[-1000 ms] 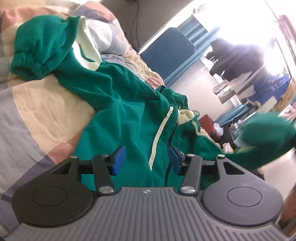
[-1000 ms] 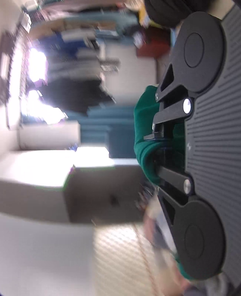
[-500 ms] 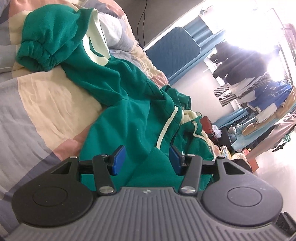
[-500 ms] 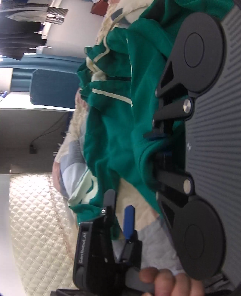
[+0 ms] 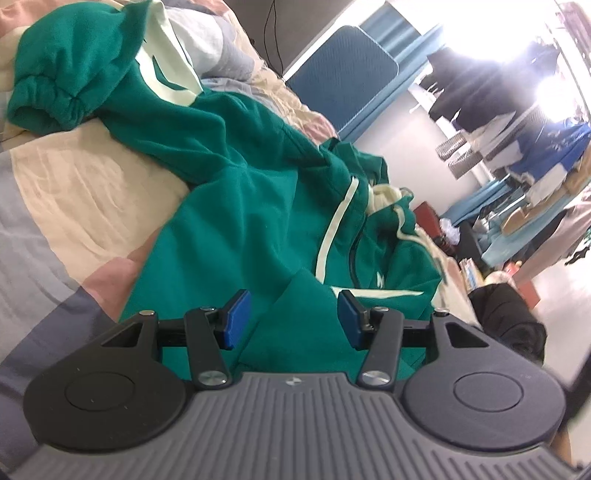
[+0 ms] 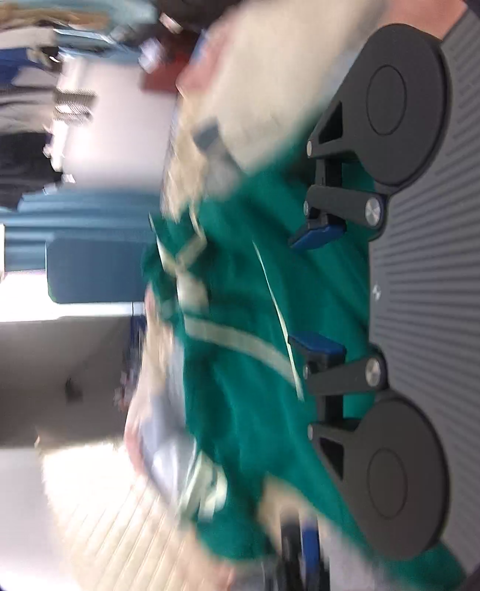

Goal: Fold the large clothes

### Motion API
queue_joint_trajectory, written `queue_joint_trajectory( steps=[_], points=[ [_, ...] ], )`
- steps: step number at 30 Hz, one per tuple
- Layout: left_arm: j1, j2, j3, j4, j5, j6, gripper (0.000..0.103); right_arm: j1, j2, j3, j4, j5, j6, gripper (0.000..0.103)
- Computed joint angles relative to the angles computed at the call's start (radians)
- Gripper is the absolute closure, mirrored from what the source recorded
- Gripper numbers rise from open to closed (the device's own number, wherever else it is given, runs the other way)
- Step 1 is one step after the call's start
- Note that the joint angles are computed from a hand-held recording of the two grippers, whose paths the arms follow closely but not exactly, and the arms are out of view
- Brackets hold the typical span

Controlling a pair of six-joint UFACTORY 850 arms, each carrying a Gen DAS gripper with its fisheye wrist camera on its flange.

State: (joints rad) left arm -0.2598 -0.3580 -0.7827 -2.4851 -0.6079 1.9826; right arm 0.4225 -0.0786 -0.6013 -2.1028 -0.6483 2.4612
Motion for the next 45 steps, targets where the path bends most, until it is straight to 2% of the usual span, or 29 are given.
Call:
queue_joint_trajectory(
  steps=[1,3,4,5,6,7,9,11,13,15,16,17,19,24,26,28,32,37,40,42,45],
  points=[
    [-0.006,-0.006,-0.005,-0.009,0.007,0.011,0.045,-0.035,-0.039,-0.032,0.023,-0.003,-0.076,0.052],
    [-0.012,-0.018,-0.015,-0.017,0.009,0.024,0.045,-0.096,-0.102,-0.081,0.005,-0.003,-0.102,0.051],
    [-0.012,-0.024,-0.018,-0.012,-0.004,0.032,0.045,-0.121,-0.123,-0.099,-0.022,0.011,-0.077,0.047],
    [-0.014,-0.029,-0.021,-0.014,-0.011,0.045,0.045,-0.138,-0.15,-0.118,-0.043,0.009,-0.059,0.034],
    [-0.018,-0.033,-0.025,-0.023,-0.008,0.064,0.045,-0.149,-0.175,-0.131,-0.072,0.001,-0.051,0.03],
    [-0.021,-0.038,-0.029,-0.035,-0.011,0.083,0.045,-0.16,-0.209,-0.154,-0.073,-0.001,-0.082,0.029],
    [-0.022,-0.052,-0.038,-0.034,-0.028,0.087,0.045,-0.189,-0.269,-0.212,0.005,0.065,-0.191,0.03],
    [-0.019,-0.073,-0.053,-0.028,-0.047,0.063,0.045,-0.22,-0.312,-0.261,0.077,0.166,-0.298,0.037],
    [-0.017,-0.095,-0.071,-0.012,-0.05,0.039,0.045,-0.225,-0.335,-0.278,0.073,0.186,-0.321,0.037],
    [-0.02,-0.113,-0.09,-0.002,-0.036,0.024,0.045,-0.236,-0.335,-0.281,0.01,0.229,-0.294,0.052],
    [-0.022,-0.12,-0.098,0.003,-0.032,0.016,0.045,-0.24,-0.332,-0.282,-0.018,0.251,-0.29,0.07],
    [-0.024,-0.126,-0.103,0.007,-0.035,0.011,0.045,-0.232,-0.33,-0.282,-0.005,0.239,-0.326,0.082],
    [-0.028,-0.127,-0.101,-0.003,-0.05,0.027,0.045,-0.213,-0.303,-0.26,-0.02,0.198,-0.336,0.088],
    [-0.044,-0.113,-0.074,-0.062,-0.097,0.119,0.045,-0.233,-0.182,-0.137,-0.204,-0.014,-0.021,0.09],
    [-0.056,-0.11,-0.072,-0.076,-0.097,0.15,0.045,-0.269,-0.154,-0.095,-0.243,-0.092,0.095,0.09],
    [-0.072,-0.11,-0.074,-0.088,-0.079,0.183,0.045,-0.311,-0.147,-0.064,-0.29,-0.134,0.199,0.09],
    [-0.115,-0.125,-0.096,-0.119,0.0,0.266,0.045,-0.375,-0.208,-0.063,-0.353,-0.128,0.301,0.09],
    [-0.159,-0.156,-0.128,-0.186,0.089,0.375,0.045,-0.393,-0.317,-0.089,-0.38,-0.177,0.351,0.09],
    [-0.187,-0.174,-0.152,-0.292,0.144,0.508,0.045,-0.404,-0.323,-0.088,-0.412,-0.187,0.395,0.088],
    [-0.196,-0.184,-0.167,-0.335,0.168,0.559,0.045,-0.412,-0.303,-0.079,-0.426,-0.172,0.417,0.084],
    [-0.202,-0.182,-0.169,-0.372,0.175,0.595,0.045,-0.418,-0.248,-0.055,-0.418,-0.142,0.462,0.068]
  ],
)
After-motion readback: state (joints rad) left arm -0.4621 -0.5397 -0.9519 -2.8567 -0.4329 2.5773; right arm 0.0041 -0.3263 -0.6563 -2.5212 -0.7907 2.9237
